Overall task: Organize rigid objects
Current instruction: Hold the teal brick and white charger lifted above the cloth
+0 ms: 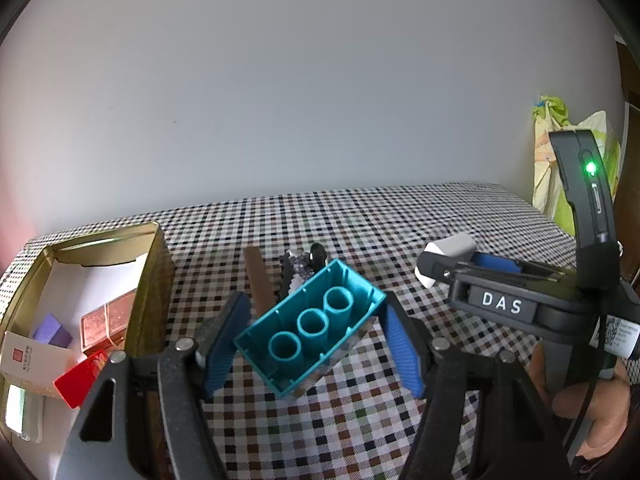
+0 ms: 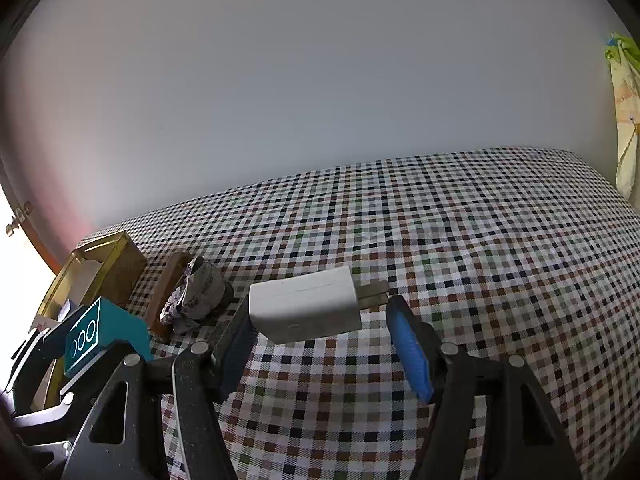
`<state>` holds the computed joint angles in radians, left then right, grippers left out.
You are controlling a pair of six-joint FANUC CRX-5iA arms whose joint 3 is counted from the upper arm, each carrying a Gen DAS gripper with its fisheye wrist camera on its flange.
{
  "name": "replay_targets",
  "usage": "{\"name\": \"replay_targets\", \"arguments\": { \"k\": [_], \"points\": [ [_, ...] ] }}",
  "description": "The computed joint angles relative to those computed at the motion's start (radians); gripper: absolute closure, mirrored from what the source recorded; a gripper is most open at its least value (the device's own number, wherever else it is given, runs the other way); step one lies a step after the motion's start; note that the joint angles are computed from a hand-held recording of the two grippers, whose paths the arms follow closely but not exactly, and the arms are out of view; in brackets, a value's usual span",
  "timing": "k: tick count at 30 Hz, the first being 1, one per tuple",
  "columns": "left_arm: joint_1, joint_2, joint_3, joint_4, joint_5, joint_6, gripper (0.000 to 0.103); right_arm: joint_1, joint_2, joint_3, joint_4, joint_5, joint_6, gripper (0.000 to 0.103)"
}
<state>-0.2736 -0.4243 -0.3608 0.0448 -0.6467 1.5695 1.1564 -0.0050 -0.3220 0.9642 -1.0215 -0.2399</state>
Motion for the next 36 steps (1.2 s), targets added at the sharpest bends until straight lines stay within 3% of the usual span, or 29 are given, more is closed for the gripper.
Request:
{"name": "replay_targets", "arguments": {
  "k": [36],
  "points": [
    [-0.010, -0.001, -0.010, 0.037, -0.003, -0.030, 0.036, 0.063, 0.004, -0.016, 0.064, -0.103, -0.145, 0.036]
  ]
}}
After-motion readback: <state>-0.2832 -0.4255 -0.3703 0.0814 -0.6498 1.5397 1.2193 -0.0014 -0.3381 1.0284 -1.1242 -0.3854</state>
